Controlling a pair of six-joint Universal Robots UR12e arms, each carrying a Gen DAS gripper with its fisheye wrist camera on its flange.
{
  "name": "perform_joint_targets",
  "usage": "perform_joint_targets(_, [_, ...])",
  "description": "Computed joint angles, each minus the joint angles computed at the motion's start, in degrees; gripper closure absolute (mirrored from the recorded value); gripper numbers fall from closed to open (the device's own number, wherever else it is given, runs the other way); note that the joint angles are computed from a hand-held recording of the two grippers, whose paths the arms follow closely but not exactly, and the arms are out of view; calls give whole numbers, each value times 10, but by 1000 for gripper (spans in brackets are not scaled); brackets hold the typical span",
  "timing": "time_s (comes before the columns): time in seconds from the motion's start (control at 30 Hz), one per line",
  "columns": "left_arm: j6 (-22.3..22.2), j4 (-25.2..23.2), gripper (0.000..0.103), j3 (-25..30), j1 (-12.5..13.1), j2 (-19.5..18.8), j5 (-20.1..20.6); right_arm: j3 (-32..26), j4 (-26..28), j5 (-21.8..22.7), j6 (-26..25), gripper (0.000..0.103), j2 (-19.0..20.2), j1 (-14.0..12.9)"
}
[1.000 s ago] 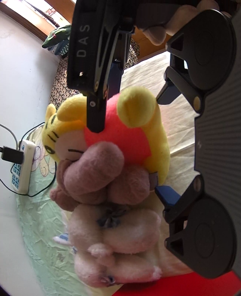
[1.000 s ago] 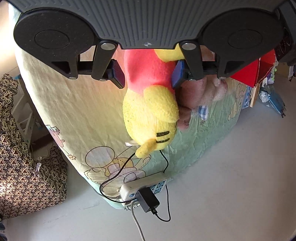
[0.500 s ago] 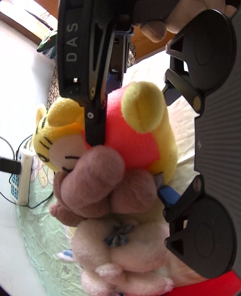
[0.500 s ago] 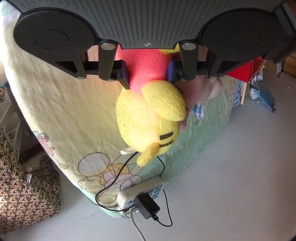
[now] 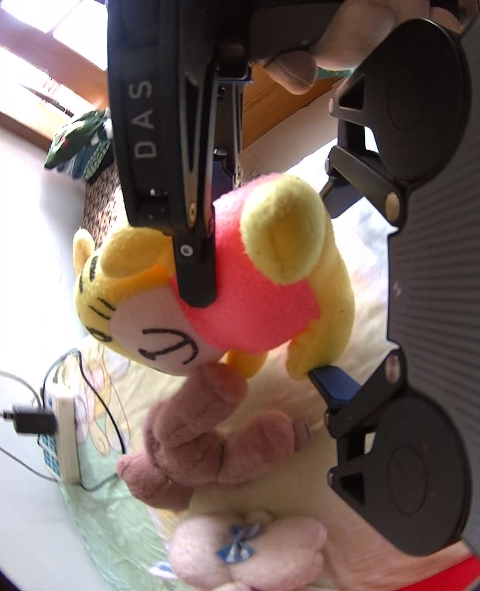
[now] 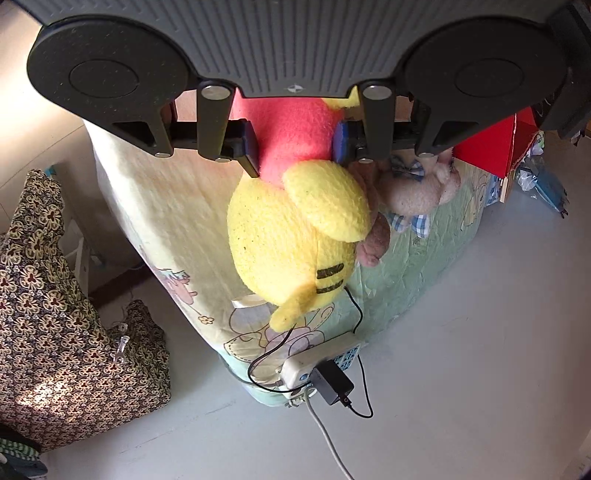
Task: Organize objects
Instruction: 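Lift the tiger plush with the right tool and carry it over the box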
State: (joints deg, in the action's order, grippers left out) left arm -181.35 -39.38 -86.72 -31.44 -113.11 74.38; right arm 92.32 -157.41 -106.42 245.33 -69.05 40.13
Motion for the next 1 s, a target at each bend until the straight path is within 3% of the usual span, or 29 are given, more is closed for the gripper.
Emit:
perform_joint_targets(0.33, [14, 30, 20, -20, -15, 16, -6, 33, -22, -35, 24, 61, -23, 14])
perform_joint_targets(0.47, [5, 58, 20, -30, -17, 26, -2, 40, -50, -52, 14, 61, -28, 22])
perform_joint_targets(0.6, [-3, 95, 20, -46, -22, 43, 28, 39, -90, -61, -16, 61, -26, 27])
perform_joint_targets(0.83, [-33, 153, 20, -78, -14, 77, 100, 8, -173, -17, -92, 61, 1, 25])
perform_joint_targets(1.0, [-55, 186, 20, -106, 2, 105, 141, -45, -199, 33, -145, 61, 35, 23])
